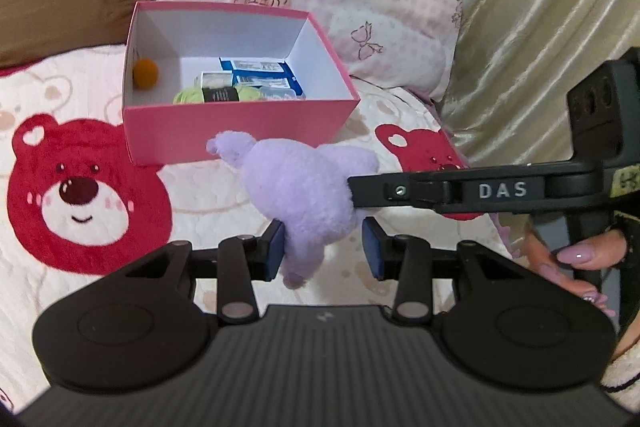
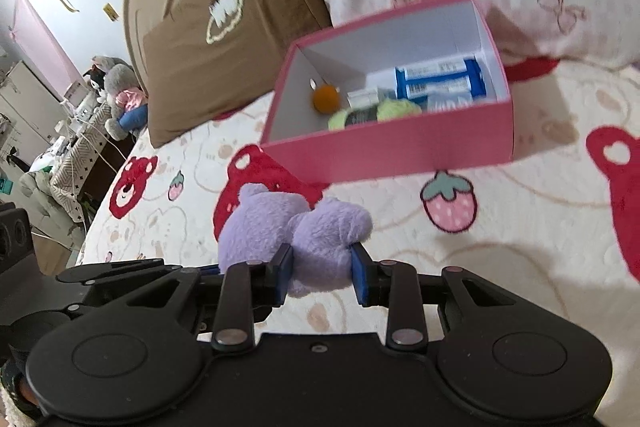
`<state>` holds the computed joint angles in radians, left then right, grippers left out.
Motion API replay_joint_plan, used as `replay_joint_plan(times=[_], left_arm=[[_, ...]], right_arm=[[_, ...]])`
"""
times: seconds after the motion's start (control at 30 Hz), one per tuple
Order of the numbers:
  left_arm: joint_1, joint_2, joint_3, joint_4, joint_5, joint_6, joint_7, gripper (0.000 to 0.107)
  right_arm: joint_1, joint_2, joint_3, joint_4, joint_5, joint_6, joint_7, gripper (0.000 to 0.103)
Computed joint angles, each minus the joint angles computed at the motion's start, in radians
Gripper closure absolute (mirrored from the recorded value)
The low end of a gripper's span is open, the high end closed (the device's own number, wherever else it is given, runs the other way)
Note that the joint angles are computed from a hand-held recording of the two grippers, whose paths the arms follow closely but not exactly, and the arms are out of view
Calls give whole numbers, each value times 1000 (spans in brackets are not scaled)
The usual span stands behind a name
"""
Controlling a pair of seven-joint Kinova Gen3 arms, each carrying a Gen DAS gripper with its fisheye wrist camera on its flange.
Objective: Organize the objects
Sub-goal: 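Lift the plush toy up and carry it over the pink box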
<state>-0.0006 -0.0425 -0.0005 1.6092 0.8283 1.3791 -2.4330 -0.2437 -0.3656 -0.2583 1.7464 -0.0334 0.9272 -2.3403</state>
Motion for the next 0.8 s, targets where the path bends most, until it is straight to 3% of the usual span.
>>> replay_joint_plan(times=[0.2, 0.57, 0.8], left_arm=[[-3, -7, -4, -14, -11, 6, 20, 69], [-15, -18, -19, -47, 30, -31, -5, 69], [2, 19, 7, -118, 17, -90, 25, 69]], right_arm=[[20, 10, -78, -50, 80, 41, -48, 68], [13, 40, -120, -116, 186, 24, -60, 68], [-4, 81, -88, -161, 223, -2, -24, 68]])
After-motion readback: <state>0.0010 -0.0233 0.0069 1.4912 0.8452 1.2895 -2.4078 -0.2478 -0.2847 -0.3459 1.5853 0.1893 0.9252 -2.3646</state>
